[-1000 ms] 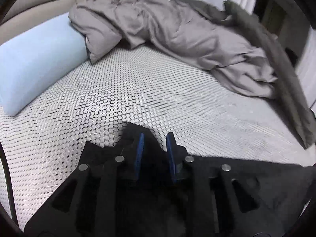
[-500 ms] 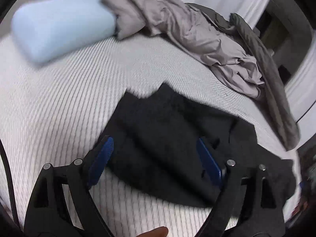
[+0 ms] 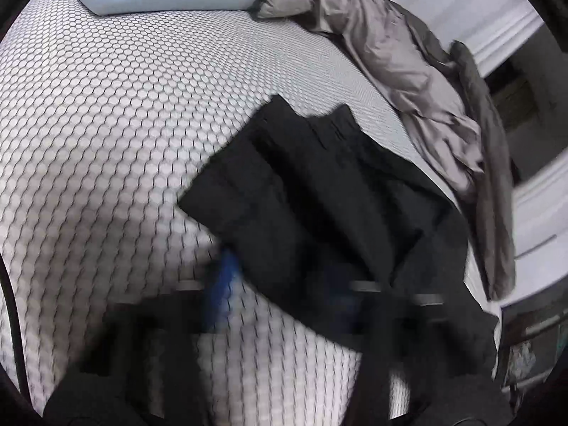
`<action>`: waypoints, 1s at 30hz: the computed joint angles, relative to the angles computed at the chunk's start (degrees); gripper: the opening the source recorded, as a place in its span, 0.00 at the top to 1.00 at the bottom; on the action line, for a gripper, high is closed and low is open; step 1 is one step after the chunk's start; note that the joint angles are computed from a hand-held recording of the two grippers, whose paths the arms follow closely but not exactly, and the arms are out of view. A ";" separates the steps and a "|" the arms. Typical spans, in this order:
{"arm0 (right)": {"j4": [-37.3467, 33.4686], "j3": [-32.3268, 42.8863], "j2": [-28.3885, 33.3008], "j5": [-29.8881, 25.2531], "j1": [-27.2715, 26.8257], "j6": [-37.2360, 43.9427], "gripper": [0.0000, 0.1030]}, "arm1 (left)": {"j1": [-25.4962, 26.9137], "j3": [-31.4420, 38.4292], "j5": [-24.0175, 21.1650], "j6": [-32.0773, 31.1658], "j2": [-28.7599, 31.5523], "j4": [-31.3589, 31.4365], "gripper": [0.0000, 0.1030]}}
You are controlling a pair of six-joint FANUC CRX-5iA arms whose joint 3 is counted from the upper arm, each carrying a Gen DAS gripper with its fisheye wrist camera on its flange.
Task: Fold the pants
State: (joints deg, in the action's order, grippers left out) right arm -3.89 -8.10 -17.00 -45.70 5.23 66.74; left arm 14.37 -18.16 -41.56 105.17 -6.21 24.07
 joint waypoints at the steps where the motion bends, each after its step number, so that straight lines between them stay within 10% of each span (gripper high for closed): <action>1: 0.92 -0.14 0.20 0.17 0.29 -0.46 0.05 | 0.15 -0.74 0.91 -0.07 0.06 1.30 0.97; 6: 4.81 -0.17 0.63 1.21 0.56 -1.99 0.05 | 1.99 -3.51 2.85 -3.74 -4.91 1.21 1.00; 12: 7.15 -1.75 0.88 3.60 -2.47 -1.36 0.05 | 5.50 0.05 -6.59 0.22 -6.04 -8.28 0.91; 18: -5.72 2.88 6.87 2.29 -10.32 7.43 0.05 | 3.77 2.02 -7.68 11.72 -12.04 -16.43 0.56; 22: -9.66 6.57 9.70 0.03 -12.66 9.71 0.05 | -1.92 10.77 -9.33 5.81 -4.28 -16.89 0.38; 27: -7.34 6.50 10.04 0.63 -13.27 6.99 0.05 | -4.95 18.24 -14.47 16.16 4.40 -21.77 0.39; 30: -6.75 6.14 9.92 0.88 -14.00 5.45 0.05 | -5.33 20.87 -16.98 22.58 7.01 -26.71 0.63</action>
State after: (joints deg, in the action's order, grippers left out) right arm -10.64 -1.96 -7.08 -44.82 -8.78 72.19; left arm 9.04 2.71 -58.54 127.75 0.81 -2.65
